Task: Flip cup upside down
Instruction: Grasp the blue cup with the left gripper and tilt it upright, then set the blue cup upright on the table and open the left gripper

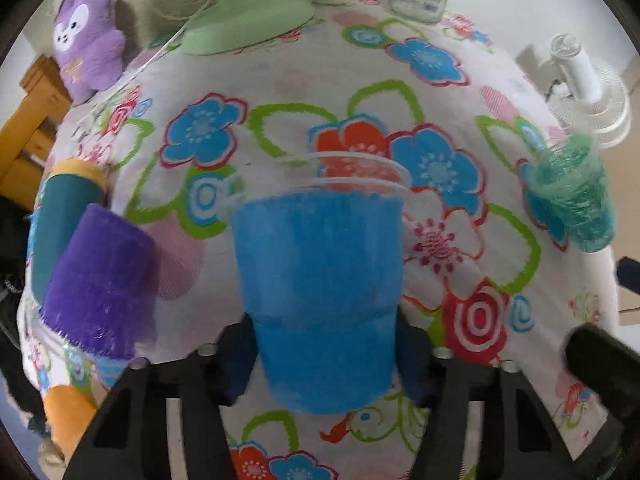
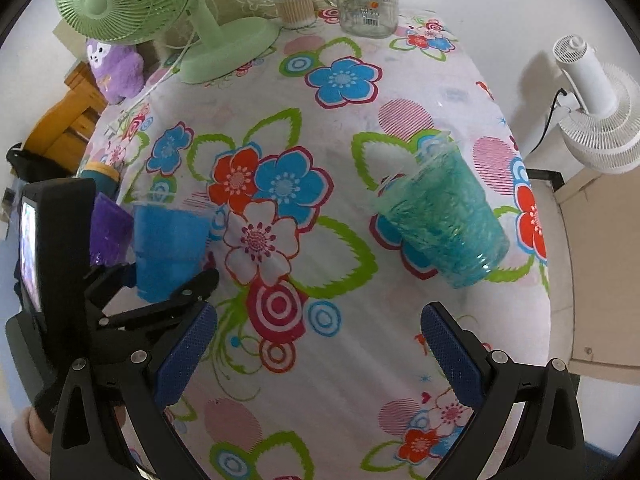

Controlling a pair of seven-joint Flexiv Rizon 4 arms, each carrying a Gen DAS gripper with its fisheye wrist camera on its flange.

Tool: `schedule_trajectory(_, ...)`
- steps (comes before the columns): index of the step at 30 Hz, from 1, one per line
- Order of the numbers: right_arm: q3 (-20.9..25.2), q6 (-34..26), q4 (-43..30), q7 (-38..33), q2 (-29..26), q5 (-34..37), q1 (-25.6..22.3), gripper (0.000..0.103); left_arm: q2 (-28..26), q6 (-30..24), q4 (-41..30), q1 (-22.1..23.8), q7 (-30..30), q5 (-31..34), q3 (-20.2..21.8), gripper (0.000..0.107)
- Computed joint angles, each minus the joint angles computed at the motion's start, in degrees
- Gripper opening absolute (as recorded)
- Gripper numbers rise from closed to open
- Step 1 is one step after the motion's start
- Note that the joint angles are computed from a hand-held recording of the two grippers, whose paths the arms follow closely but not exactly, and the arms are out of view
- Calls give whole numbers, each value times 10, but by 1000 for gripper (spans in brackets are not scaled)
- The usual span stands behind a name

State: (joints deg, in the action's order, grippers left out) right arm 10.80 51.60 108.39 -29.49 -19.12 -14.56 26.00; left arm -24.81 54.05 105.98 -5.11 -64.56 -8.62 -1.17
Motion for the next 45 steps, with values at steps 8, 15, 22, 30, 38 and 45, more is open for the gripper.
schedule_trajectory(8, -3, -2, 1, 38, 4, -12, 10, 103, 13, -3, 15, 7, -22, -11, 8, 55)
schedule_trajectory(15, 3, 20, 16, 13, 14, -25, 7, 103, 65, 12, 76, 7, -91, -32, 13, 55)
schedule_trajectory(22, 3, 86, 71, -7, 40, -46, 4, 103, 104, 47, 141, -10, -181, -21, 14, 55)
schedule_trajectory(30, 6, 115, 112, -23, 57, -67, 1, 103, 111, 90, 177, -14, -189, -18, 5, 58)
schedule_trajectory(38, 4, 142, 132, -6, 74, -86, 6, 103, 138, 61, 178, -14, -194, 11, 13, 88)
schedule_trajectory(45, -35, 188, 172, 183, 109, -333, 35, 103, 209, 36, 214, 15, -102, -27, 25, 90)
